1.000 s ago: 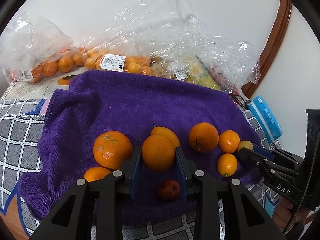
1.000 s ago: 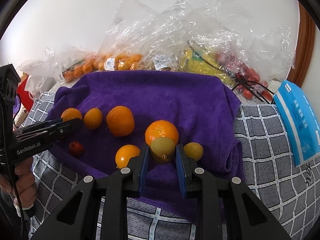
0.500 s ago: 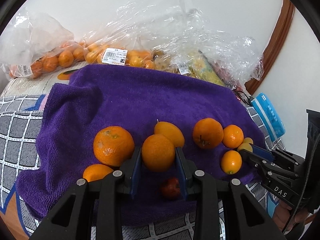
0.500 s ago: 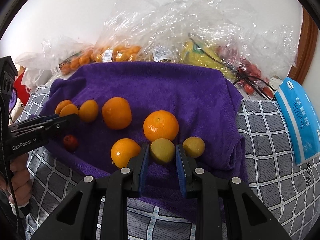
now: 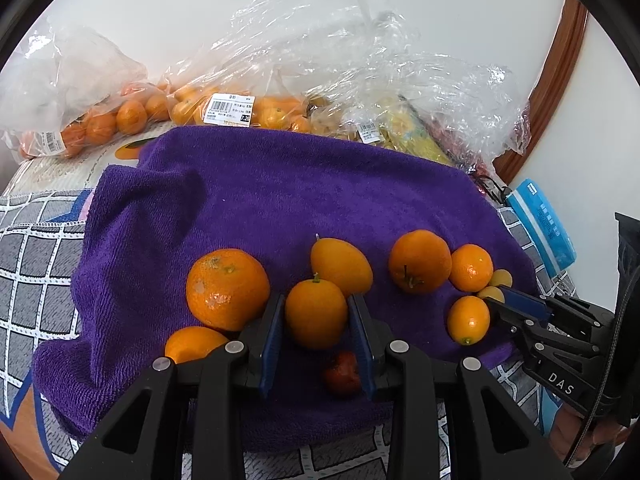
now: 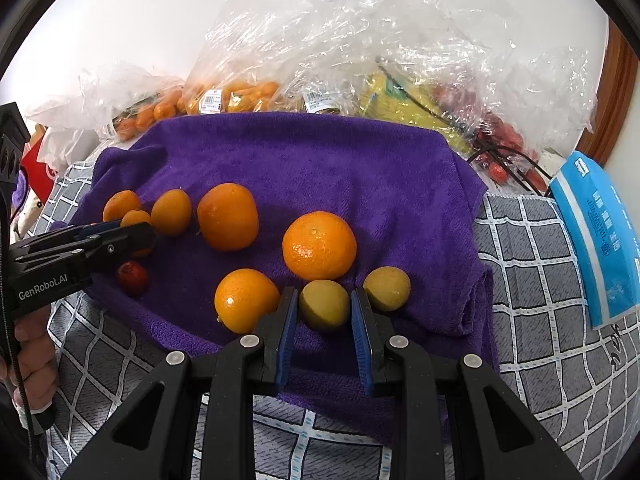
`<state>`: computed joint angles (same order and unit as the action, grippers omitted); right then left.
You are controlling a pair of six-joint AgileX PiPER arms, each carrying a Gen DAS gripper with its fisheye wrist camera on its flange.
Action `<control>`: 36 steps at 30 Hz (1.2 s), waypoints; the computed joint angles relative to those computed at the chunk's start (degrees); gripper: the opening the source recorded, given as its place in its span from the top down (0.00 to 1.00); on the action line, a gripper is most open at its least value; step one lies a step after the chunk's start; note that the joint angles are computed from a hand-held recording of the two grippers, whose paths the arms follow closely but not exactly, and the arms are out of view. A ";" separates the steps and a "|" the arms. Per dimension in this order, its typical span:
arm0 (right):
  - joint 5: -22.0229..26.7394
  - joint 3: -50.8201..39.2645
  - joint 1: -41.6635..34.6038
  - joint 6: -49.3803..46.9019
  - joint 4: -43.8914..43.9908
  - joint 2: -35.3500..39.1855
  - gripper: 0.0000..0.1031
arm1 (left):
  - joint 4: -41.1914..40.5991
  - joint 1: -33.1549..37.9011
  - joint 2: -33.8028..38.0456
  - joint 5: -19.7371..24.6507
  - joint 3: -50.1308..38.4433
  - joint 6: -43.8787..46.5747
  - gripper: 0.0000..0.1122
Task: Organize fruits
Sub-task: 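Lower both held fruits onto the towel among the other fruits, then open both tools to release the orange and yellow fruit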
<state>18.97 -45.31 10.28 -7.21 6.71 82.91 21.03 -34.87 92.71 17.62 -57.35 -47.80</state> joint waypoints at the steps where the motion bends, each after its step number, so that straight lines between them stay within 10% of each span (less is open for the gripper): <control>1: -0.02 0.04 0.00 0.07 -0.13 -0.05 0.74 | -0.27 0.03 -0.09 -0.04 0.09 0.18 0.73; 36: -0.56 2.45 2.09 6.85 -7.60 -3.84 0.57 | -9.54 0.05 -2.50 3.77 -0.18 7.38 0.57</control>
<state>18.41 -42.86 12.38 -0.35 -0.89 79.07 11.48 -34.81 90.22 21.39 -57.53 -40.42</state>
